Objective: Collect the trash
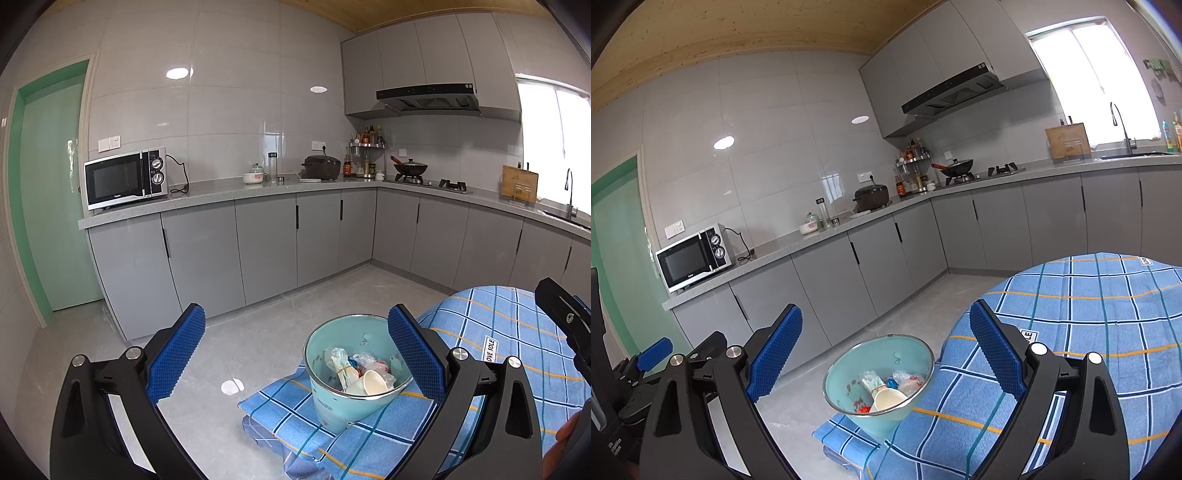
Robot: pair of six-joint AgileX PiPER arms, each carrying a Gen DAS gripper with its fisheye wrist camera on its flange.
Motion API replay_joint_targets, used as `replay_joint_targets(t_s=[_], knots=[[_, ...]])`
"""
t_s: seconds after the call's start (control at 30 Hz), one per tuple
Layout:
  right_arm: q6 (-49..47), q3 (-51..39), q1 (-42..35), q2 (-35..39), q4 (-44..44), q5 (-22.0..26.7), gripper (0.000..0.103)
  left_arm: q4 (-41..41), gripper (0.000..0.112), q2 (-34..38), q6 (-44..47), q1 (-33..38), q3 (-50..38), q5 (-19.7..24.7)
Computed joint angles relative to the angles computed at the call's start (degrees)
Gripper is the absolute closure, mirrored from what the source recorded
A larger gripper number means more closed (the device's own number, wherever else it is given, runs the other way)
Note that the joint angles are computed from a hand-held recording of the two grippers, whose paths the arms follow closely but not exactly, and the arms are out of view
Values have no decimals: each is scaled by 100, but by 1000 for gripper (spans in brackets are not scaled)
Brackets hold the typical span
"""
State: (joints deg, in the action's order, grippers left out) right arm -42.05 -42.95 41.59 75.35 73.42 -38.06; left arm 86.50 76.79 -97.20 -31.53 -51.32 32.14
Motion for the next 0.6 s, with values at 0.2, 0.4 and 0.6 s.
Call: replay_joint_targets(t_s=[0.2,0.4,0.6], knots=[[-6,-10,24,17,43,-11,10,29,15,24,-36,1,7,25],[19,-9,38,22,33,-50,9,-56,15,69,25,40,-61,46],[12,-4,89,25,65,-109,9,59,15,9,-7,-46,-55,204]])
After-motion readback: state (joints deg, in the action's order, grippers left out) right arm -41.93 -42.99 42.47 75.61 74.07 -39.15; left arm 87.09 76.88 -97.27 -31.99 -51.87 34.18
